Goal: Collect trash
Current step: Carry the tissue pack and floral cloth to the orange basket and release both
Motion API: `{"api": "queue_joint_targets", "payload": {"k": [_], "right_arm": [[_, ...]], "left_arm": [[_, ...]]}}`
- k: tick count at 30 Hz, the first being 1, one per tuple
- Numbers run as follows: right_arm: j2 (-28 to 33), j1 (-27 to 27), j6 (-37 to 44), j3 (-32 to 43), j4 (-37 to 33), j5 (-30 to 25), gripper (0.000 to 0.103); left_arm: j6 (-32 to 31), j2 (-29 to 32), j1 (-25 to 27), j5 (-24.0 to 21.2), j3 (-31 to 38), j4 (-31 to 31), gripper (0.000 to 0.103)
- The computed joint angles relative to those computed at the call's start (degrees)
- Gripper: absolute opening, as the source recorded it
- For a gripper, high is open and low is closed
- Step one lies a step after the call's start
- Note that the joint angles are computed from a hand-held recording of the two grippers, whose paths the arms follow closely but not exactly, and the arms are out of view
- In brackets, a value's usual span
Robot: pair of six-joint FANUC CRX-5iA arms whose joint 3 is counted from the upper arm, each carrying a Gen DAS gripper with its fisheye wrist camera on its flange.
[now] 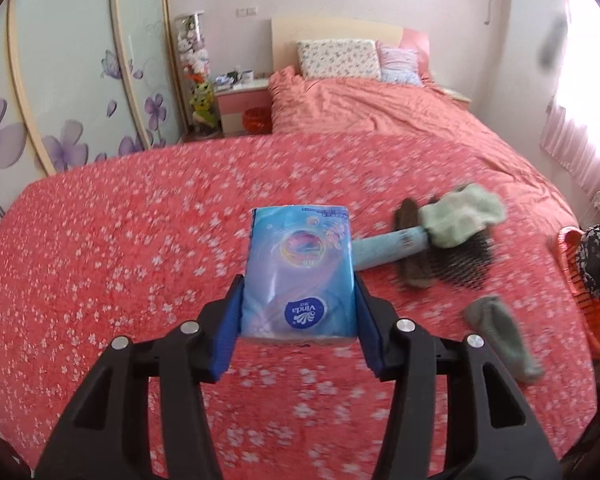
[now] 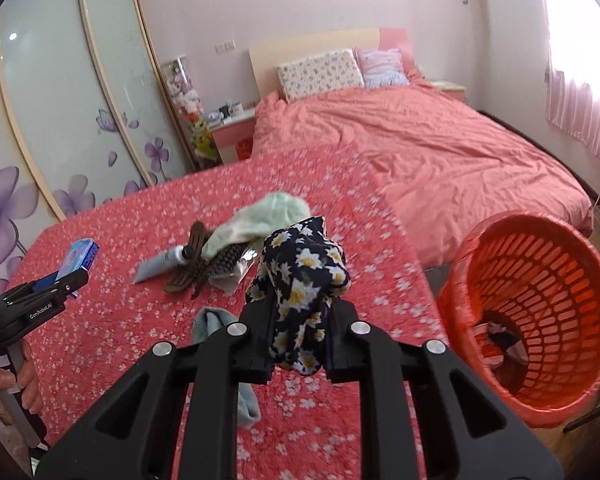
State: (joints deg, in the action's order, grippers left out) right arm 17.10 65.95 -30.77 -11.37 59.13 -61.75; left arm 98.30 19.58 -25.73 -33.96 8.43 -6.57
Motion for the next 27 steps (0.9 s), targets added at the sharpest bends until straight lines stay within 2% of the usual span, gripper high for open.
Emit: {"api": "queue_joint_targets", "payload": {"k": [13, 22, 27], "right_arm": [[-5.8, 5.2, -6.2, -5.6, 1.5, -12.4, 0.017], [-11.9, 7.6, -13.4, -12.9, -0.7, -18.7, 0.017], [-14.9, 8.1, -16.8, -16.6, -1.8, -20.2, 0.017]], "left_arm": [[-8.0, -1.2, -7.4, 3.4, 1.2, 7.3, 0.050], [-17.7, 3.7, -13.2, 4.8, 4.9, 18.4, 0.050], [-22.5, 7.5, -16.4, 4.4, 7.9, 23.2, 0.050]]}}
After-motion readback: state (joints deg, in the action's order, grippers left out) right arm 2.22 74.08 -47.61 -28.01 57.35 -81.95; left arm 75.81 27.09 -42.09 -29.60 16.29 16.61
